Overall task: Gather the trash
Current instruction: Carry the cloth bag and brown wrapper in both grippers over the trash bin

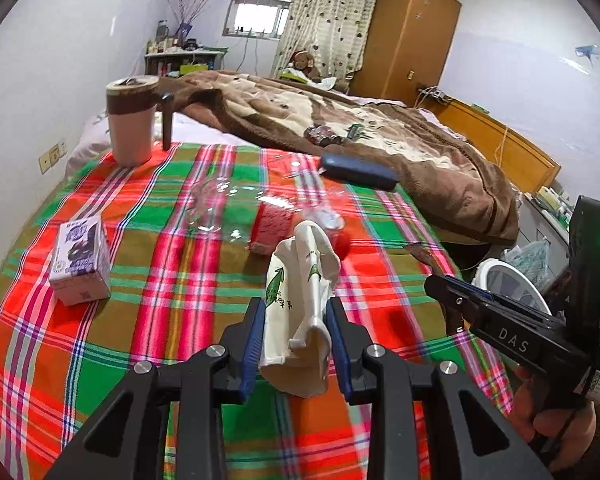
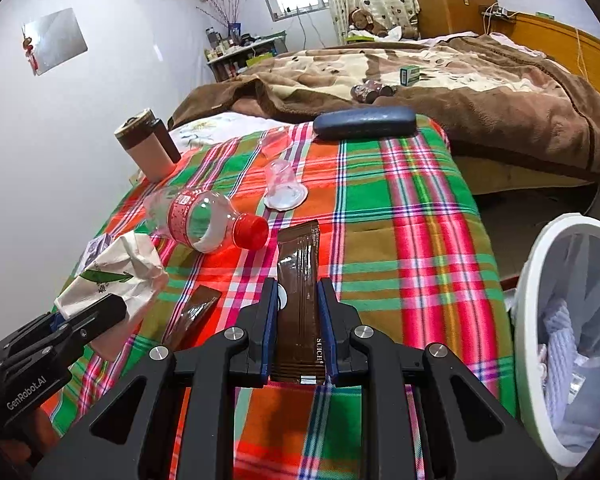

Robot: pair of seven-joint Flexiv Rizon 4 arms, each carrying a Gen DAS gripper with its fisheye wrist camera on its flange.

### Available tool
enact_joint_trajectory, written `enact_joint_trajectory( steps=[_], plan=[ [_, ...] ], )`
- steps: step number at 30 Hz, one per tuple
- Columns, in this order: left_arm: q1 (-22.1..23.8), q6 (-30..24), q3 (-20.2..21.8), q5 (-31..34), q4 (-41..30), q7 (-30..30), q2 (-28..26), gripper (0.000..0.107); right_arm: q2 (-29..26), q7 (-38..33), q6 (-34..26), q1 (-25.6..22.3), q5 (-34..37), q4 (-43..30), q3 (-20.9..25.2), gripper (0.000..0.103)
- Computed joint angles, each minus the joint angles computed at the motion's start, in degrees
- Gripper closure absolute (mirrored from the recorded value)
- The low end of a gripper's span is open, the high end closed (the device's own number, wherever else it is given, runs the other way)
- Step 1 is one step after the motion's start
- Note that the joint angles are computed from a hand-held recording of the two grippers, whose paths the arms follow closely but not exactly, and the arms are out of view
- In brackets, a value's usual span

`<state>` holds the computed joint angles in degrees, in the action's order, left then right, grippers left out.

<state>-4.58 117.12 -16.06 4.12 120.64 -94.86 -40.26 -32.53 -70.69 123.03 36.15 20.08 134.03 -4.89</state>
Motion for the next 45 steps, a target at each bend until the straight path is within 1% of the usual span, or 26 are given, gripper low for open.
enact_joint_trajectory(
  steps=[3,8,14,22,24,27,33,37,41,45],
  plan=[
    [-0.8,0.2,-0.2,0.2,0.0,0.2,0.6,0.075,0.7,-0.4,1.1,0.3,1.0,1.2,-0.2,0.083],
    [-2.9,-0.2,-0.4,0.2,-0.6,0.9,1.2,0.075,1.9,-0.6,3.3,-1.3,2.1,3.2,0.7,0.082],
    [-6.6,-1.1,-0.2,-0.6,-2.2,2.4,1.4,0.075,3.1,-1.2,5.9,-2.9,4.1,5.5,1.4,0.082],
    [-10.3,-3.1,-1.4,-1.2,-5.4,4.8,0.5,0.075,5.1,-3.1,7.7,-3.6,8.1,8.2,0.7,0.082],
    [-11.3,-3.7,-1.6,-1.5,-6.4,5.5,0.2,0.075,5.4,-3.7,8.0,-3.7,9.1,8.7,0.4,0.082],
    [-12.8,-4.9,-2.0,-1.9,-8.1,6.6,-0.5,0.075,5.8,-3.8,8.8,-5.0,9.6,9.7,0.8,0.082],
    [-14.1,-7.1,-4.1,-2.1,-11.3,8.7,-2.6,0.075,6.2,-3.7,10.1,-7.1,10.5,11.6,1.3,0.082],
    [-15.9,-9.1,-4.8,-2.7,-14.1,10.5,-4.2,0.075,5.8,-3.3,11.2,-9.1,10.5,12.9,1.4,0.082],
    [-16.8,-11.3,-6.5,-3.3,-16.8,12.2,-6.1,0.075,5.1,-2.7,11.4,-11.0,10.3,13.8,1.2,0.082],
    [-18.6,-13.3,-6.7,-4.4,-19.4,14.0,-7.7,0.075,4.4,-1.3,11.7,-13.6,8.9,14.7,1.5,0.082]
  ],
)
